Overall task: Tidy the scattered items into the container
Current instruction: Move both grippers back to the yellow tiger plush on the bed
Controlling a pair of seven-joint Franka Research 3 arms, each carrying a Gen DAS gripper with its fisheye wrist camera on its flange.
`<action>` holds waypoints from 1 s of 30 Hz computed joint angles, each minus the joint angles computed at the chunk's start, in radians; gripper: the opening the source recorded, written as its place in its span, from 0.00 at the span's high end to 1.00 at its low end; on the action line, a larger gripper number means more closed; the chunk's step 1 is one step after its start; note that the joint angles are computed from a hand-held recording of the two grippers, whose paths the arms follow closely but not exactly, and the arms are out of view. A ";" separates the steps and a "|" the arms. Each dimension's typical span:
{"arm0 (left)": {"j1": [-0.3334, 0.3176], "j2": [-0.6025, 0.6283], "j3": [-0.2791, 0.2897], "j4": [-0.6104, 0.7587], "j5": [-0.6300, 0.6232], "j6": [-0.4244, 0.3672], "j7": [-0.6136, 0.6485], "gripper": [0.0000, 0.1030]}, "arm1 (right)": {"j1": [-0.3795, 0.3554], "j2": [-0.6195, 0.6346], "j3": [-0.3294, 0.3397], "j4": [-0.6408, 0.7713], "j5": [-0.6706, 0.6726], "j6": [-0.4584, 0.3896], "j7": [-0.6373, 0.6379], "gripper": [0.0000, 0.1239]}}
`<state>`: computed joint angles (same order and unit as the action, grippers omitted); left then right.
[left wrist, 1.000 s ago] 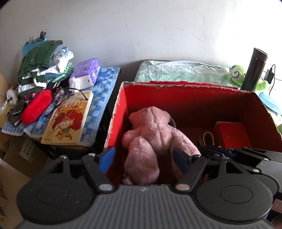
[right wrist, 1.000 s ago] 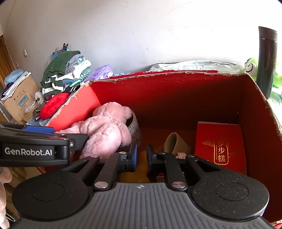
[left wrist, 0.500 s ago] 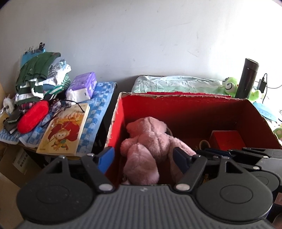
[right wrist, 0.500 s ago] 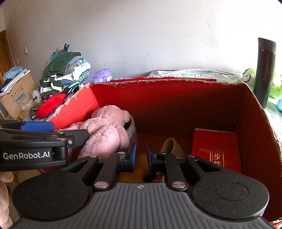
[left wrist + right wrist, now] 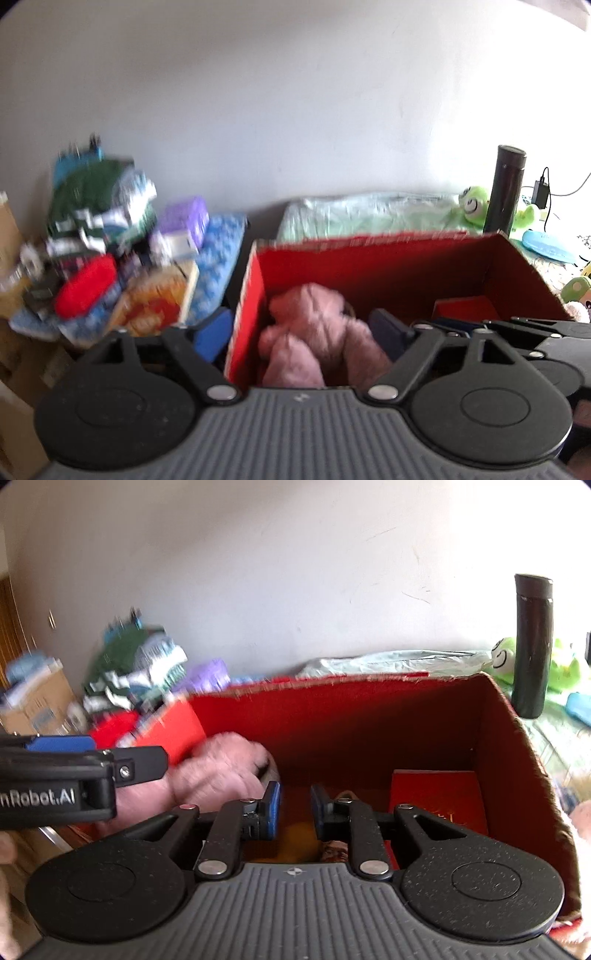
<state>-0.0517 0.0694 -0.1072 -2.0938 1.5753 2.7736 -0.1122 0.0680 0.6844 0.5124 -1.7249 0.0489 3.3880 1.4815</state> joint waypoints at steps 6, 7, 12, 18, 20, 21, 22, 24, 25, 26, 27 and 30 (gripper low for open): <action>-0.029 0.010 -0.022 0.041 -0.013 0.040 -0.039 0.13 | -0.279 -0.022 0.227 -0.139 -0.193 0.088 0.047 0.83; -0.035 0.019 -0.025 0.056 -0.012 0.058 -0.043 0.13 | -0.323 -0.031 0.252 -0.165 -0.223 0.100 0.067 0.82; -0.099 0.112 -0.045 0.171 -0.012 0.117 -0.009 0.13 | -0.512 -0.121 0.298 -0.299 -0.298 0.130 0.196 0.78; -0.191 0.293 -0.072 0.346 -0.197 0.217 0.240 0.19 | -0.642 -0.262 0.215 -0.433 -0.280 0.149 0.358 0.77; -0.210 0.363 -0.104 0.410 -0.300 0.226 0.369 0.19 | -0.665 -0.300 0.171 -0.470 -0.272 0.149 0.402 0.77; -0.208 0.401 -0.132 0.443 -0.368 0.228 0.451 0.19 | -0.675 -0.313 0.150 -0.484 -0.273 0.146 0.423 0.76; -0.203 0.442 -0.169 0.480 -0.439 0.219 0.542 0.19 | -0.681 -0.323 0.128 -0.495 -0.274 0.141 0.441 0.74; -0.203 0.522 -0.232 0.559 -0.548 0.187 0.695 0.18 | -0.694 -0.336 0.093 -0.506 -0.286 0.130 0.478 0.72; -0.213 0.557 -0.248 0.599 -0.583 0.169 0.747 0.17 | -0.707 -0.335 0.085 -0.507 -0.302 0.123 0.499 0.72; -0.222 0.592 -0.265 0.642 -0.620 0.148 0.799 0.15 | -0.738 -0.333 0.091 -0.509 -0.333 0.116 0.529 0.72; -0.230 0.629 -0.282 0.689 -0.657 0.128 0.849 0.15 | -0.775 -0.322 0.106 -0.501 -0.372 0.106 0.562 0.72; -0.255 0.752 -0.329 0.853 -0.767 0.061 0.991 0.11 | -0.919 -0.255 0.206 -0.457 -0.516 0.072 0.662 0.72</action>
